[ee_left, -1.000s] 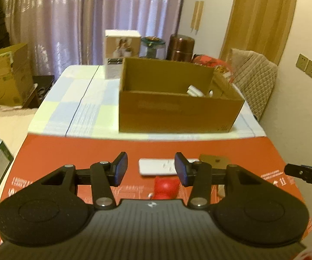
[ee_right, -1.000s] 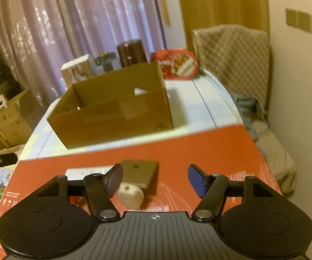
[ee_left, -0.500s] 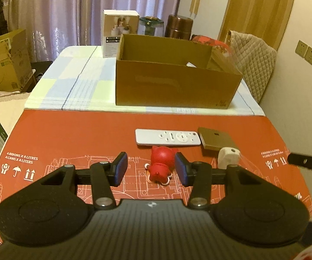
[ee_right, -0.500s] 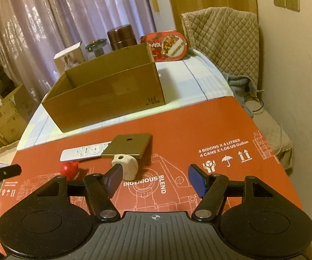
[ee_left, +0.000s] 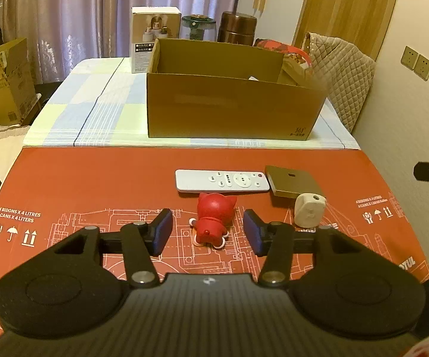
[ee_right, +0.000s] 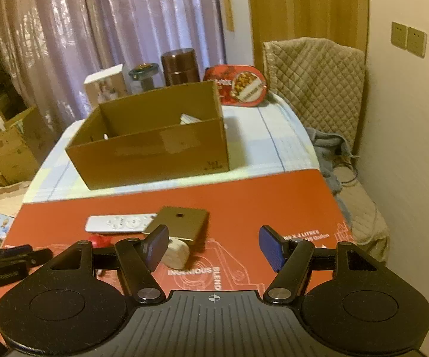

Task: Organize rigid objects
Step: 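Withdraw both tools from the box back over the mat, then grasp the red cat figure with left tool while right grasps the white plug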

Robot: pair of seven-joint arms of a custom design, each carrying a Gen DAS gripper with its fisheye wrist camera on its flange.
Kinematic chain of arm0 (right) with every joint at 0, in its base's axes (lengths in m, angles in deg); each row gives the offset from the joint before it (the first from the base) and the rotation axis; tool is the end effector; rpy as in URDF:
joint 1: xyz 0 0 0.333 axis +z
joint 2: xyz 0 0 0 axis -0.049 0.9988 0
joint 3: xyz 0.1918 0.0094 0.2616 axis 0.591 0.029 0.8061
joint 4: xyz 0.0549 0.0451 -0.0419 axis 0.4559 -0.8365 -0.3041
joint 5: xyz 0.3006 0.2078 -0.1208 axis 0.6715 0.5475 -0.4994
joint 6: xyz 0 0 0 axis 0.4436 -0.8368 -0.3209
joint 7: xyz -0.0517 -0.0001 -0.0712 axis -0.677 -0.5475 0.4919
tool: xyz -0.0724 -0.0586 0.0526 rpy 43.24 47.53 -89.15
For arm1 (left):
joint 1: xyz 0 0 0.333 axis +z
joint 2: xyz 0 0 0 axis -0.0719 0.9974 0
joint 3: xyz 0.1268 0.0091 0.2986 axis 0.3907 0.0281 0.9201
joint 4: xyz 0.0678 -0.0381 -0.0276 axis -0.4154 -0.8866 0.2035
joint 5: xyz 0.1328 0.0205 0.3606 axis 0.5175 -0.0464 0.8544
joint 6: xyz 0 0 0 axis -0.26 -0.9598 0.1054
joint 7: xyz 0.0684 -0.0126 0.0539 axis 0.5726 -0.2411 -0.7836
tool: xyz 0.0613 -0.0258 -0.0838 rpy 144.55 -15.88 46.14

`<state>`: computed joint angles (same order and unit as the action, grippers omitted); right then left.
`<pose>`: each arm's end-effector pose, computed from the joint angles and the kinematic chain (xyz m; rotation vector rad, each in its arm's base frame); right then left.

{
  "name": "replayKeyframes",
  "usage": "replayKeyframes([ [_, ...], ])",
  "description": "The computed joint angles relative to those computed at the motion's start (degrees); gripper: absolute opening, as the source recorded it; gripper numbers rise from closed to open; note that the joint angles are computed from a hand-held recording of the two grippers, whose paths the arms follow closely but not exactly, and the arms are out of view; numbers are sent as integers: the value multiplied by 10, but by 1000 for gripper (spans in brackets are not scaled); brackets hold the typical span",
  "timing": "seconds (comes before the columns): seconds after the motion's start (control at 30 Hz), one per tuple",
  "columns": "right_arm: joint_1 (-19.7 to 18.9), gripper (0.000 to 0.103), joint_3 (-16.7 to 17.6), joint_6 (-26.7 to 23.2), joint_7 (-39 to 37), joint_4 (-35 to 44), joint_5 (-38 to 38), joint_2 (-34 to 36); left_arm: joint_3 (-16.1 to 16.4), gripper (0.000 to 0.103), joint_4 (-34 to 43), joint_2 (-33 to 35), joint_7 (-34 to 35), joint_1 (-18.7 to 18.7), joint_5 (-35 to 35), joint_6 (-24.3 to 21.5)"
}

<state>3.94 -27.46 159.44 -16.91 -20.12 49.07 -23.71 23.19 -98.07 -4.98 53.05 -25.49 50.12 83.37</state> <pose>0.6362 0.0761 0.4570 -1.9401 1.3371 -0.4086 0.5588 -0.3356 0.4007 -1.9731 1.5550 -0.7724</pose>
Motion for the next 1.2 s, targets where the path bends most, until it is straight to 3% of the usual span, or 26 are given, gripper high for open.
replayKeyframes([
  [0.3,4,64,13,4,-11,-3,30,29,3,51,9,20,16,3,-9,9],
  [0.6,-7,68,53,34,-123,4,126,81,22,58,31,58,24,-1,2,34],
  [0.8,0,72,72,67,-156,27,153,125,38,60,47,86,14,-4,20,56],
  [0.97,-22,72,125,128,-288,65,257,170,52,60,62,106,8,-8,38,78],
  [1.2,-13,72,135,168,-366,110,320,214,67,61,88,132,17,-15,54,92],
])
